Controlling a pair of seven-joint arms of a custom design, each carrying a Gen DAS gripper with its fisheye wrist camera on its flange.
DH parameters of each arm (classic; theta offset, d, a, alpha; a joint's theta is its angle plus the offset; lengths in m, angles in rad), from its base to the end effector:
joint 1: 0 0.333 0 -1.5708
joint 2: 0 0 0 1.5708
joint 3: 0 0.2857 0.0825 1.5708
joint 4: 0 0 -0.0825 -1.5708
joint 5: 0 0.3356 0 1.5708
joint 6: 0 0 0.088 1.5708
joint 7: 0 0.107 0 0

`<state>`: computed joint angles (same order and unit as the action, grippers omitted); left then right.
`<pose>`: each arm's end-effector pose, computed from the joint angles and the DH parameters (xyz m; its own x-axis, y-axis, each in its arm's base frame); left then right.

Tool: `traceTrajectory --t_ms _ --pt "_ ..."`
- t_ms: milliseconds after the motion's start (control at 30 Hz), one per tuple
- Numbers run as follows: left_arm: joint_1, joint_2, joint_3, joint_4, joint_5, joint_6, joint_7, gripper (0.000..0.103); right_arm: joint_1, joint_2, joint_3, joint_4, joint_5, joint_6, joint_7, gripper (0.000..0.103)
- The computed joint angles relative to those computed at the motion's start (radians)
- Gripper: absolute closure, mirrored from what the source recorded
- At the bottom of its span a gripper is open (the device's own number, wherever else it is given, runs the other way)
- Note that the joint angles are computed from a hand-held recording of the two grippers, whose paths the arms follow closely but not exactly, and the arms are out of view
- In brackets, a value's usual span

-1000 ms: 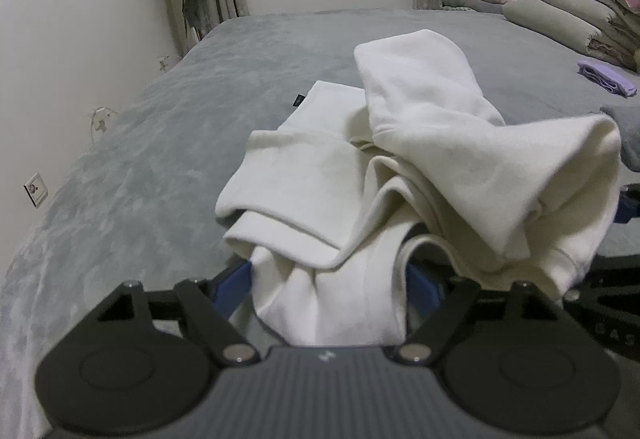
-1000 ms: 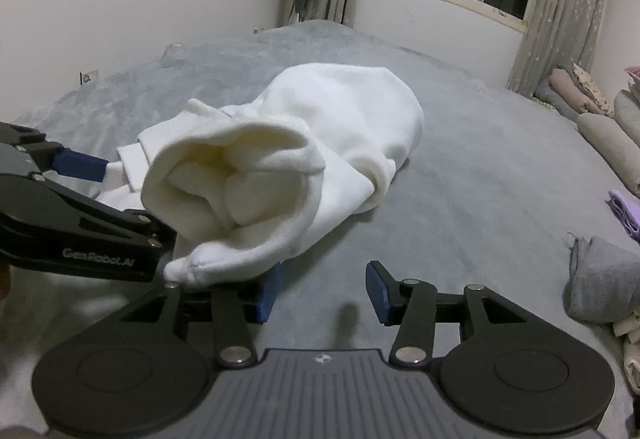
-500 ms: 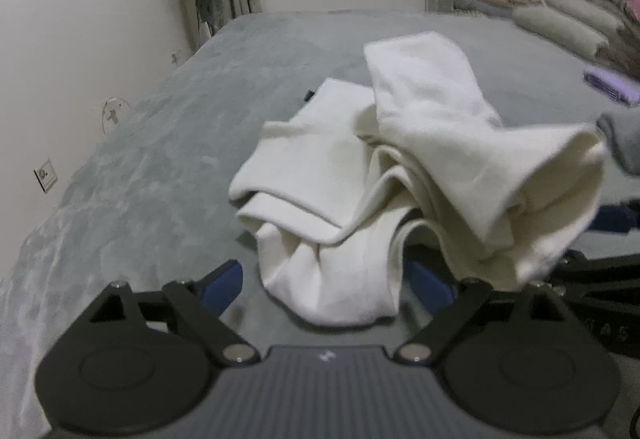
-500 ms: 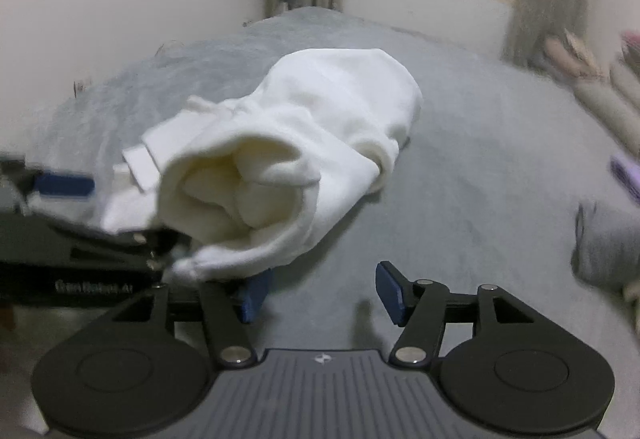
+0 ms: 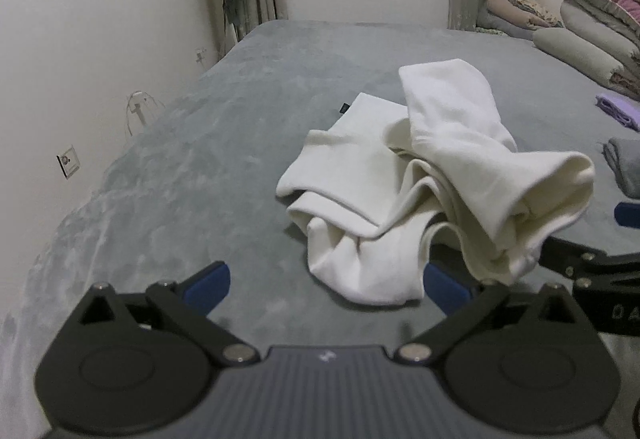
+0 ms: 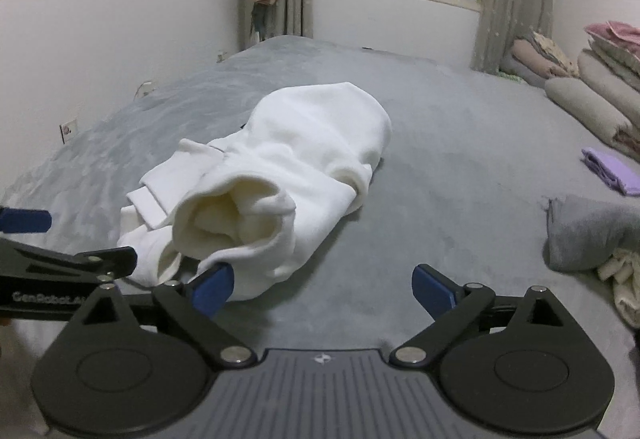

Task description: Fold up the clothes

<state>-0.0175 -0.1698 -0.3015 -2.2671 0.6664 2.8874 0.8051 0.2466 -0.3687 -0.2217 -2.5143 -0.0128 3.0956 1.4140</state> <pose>0.4594 -0.1965 0.5019 -0.1211 -0.9903 -0.0677 -0.6446 0.1303 -0.7533 0.4405 0.0034 0.5212 0.1379 -0.9887 0.0583 -0.5754 -0.1278 -0.8078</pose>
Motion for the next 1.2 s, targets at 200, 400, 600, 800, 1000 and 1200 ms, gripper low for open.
traceTrajectory --t_ms 200,400,600,800,1000,1200 --pt "-0.003 0.0 0.003 0.005 -0.028 -0.022 0.014 0.0 -0.049 0.009 0.052 -0.005 -0.047 0.011 0.039 0.005" --pt "-0.002 0.007 0.004 0.014 0.009 -0.026 -0.008 0.0 0.0 0.02 0.007 0.0 -0.046 0.028 0.01 0.005" --pt "-0.018 0.025 0.026 0.023 -0.032 -0.022 0.031 0.0 0.075 0.035 -0.064 0.007 -0.01 0.063 -0.06 0.005" --pt "-0.013 0.032 0.053 0.035 -0.117 -0.01 0.079 0.0 0.365 0.049 -0.303 0.061 0.111 0.097 -0.23 0.014" --pt "-0.021 0.063 0.075 0.049 -0.199 -0.015 0.151 0.0 0.649 -0.015 -0.567 0.128 0.296 0.016 -0.376 0.101" --pt "-0.032 0.081 0.074 0.047 -0.175 0.033 0.194 0.0 0.446 -0.031 -0.433 0.102 0.328 0.073 -0.312 0.101"
